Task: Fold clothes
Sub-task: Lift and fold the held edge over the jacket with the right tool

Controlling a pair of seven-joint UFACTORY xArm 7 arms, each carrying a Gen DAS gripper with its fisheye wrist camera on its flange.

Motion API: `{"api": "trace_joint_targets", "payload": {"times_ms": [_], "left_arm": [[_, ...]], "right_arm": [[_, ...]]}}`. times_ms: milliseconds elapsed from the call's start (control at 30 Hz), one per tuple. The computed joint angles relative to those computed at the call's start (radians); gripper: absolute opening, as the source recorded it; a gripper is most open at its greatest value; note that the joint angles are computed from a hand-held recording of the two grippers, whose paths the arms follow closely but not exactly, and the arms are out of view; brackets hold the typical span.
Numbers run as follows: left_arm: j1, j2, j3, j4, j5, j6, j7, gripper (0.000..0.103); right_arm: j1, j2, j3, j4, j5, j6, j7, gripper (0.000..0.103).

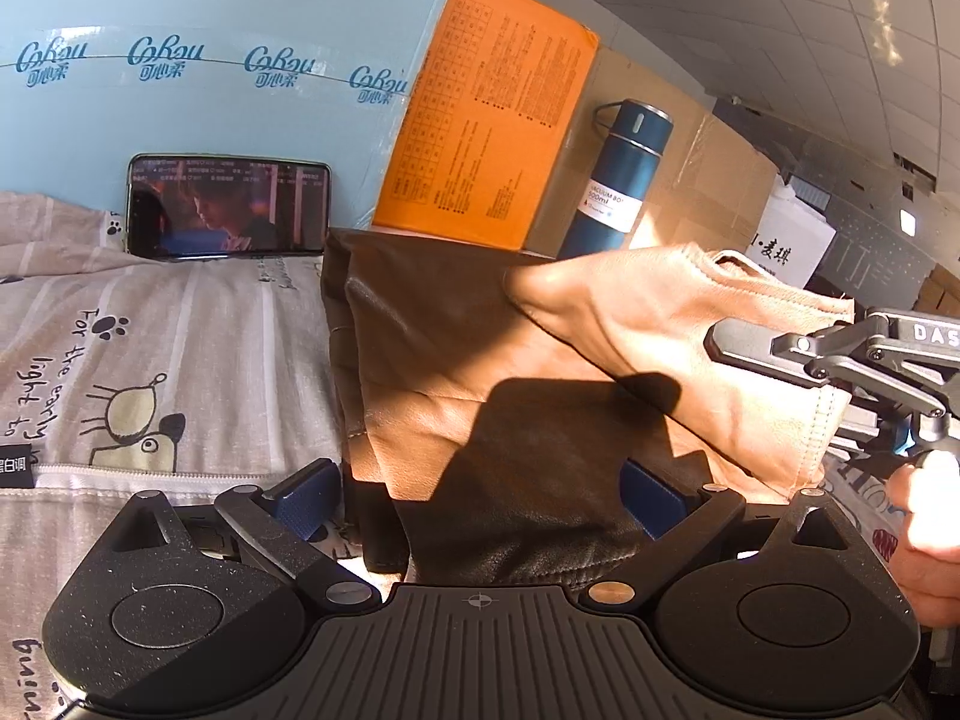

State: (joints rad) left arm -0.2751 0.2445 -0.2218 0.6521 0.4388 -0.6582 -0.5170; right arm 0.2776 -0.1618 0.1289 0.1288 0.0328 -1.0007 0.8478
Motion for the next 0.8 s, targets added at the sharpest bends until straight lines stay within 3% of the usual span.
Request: {"api": "trace_joint_targets", "payload": {"times_ms": [167, 333, 467, 633, 800], "left_arm": [[-0.019, -0.007, 0.007, -0.008, -0.059, 0.003, 0.027, 0.101], [-0.035, -0.013, 0.011, -0.015, -0.111, 0.003, 0.053, 0.101], [-0.112, -0.026, 0.034, -0.044, -0.320, -0.047, 0.173, 0.101], [-0.112, -0.001, 0.034, -0.064, -0.407, -0.201, 0.158, 0.101], [-0.084, 0.028, 0.030, -0.062, -0.319, -0.300, 0.115, 0.101]], "right_arm": [[-0.013, 0.018, -0.032, 0.007, -0.142, 0.000, 0.016, 0.047], [-0.058, 0.021, -0.085, 0.007, -0.372, -0.065, 0.062, 0.075], [-0.069, -0.022, -0.072, -0.011, -0.343, -0.076, 0.044, 0.078], [-0.078, -0.109, -0.075, -0.032, -0.250, -0.032, 0.034, 0.081], [-0.077, -0.093, -0.060, -0.031, -0.159, -0.049, -0.015, 0.083]]}}
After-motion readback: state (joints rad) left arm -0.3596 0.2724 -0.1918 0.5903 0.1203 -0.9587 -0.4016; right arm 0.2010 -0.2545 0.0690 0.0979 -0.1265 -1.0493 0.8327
